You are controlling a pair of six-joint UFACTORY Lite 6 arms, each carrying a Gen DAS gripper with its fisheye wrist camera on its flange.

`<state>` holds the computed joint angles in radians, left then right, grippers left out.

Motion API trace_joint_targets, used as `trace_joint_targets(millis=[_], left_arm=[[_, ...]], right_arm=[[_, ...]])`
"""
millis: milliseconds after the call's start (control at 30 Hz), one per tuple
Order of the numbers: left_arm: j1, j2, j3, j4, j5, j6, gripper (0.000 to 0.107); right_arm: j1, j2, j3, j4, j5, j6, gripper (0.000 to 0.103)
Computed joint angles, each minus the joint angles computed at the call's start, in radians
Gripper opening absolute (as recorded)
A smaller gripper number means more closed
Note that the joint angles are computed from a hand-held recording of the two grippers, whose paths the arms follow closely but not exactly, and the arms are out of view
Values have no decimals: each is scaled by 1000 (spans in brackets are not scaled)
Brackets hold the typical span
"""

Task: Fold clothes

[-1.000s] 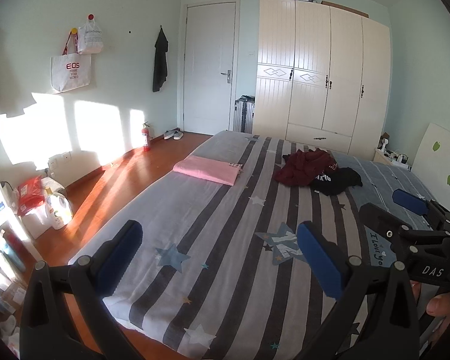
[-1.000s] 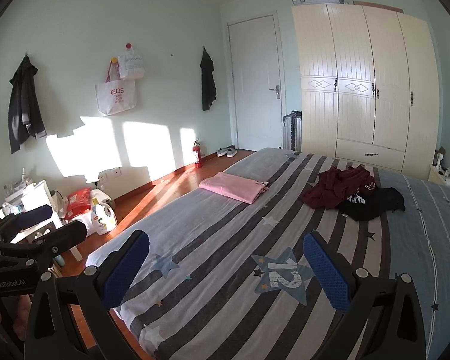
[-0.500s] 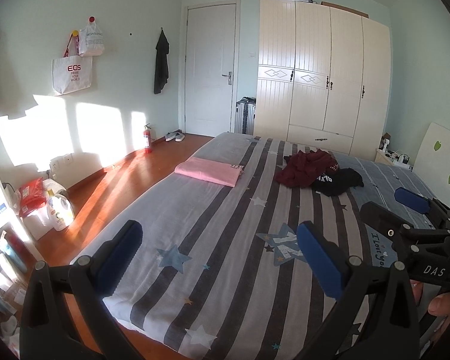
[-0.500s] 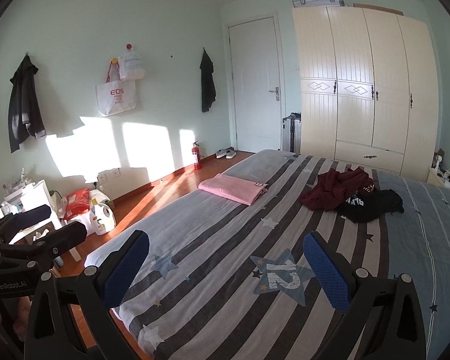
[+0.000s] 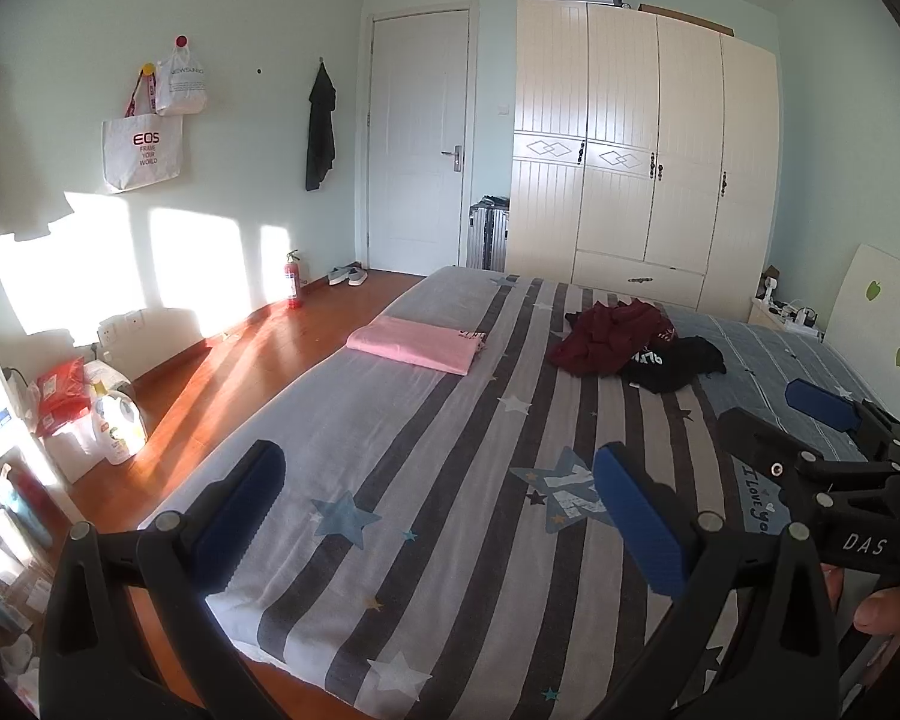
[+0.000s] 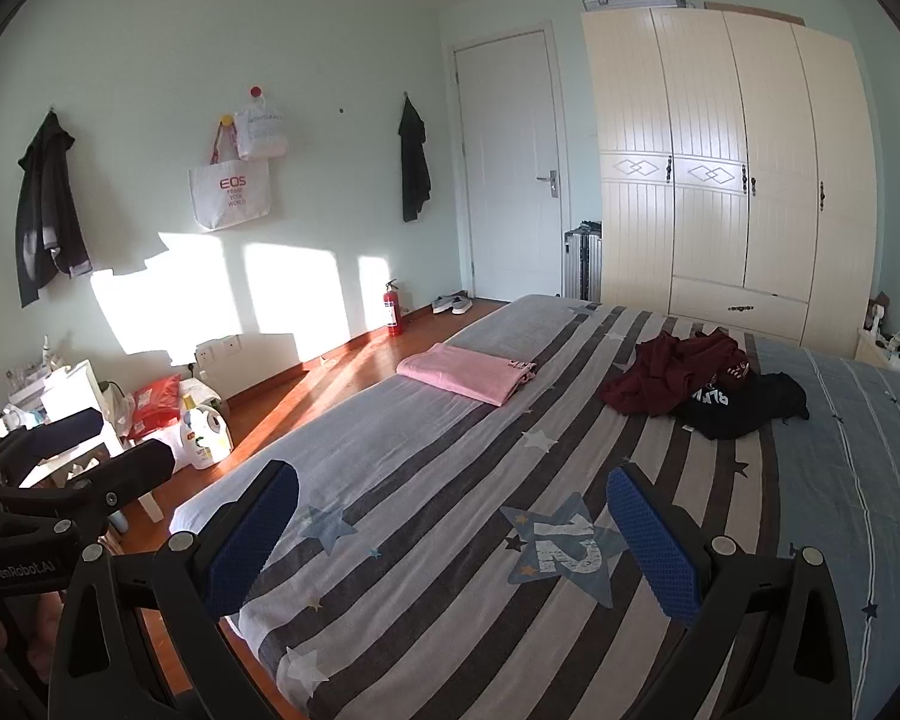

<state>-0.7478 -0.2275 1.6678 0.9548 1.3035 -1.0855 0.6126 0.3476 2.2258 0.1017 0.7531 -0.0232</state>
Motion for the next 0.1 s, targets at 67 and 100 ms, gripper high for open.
trace_joint_targets(millis=[67, 100], left_arm=[[4, 3, 6, 1, -2, 7, 102], [6, 2, 7, -3, -6, 9, 102]], right_arm=[[-1, 2, 4, 2, 1, -2, 102], [-1, 3, 6, 2, 2, -3, 102]])
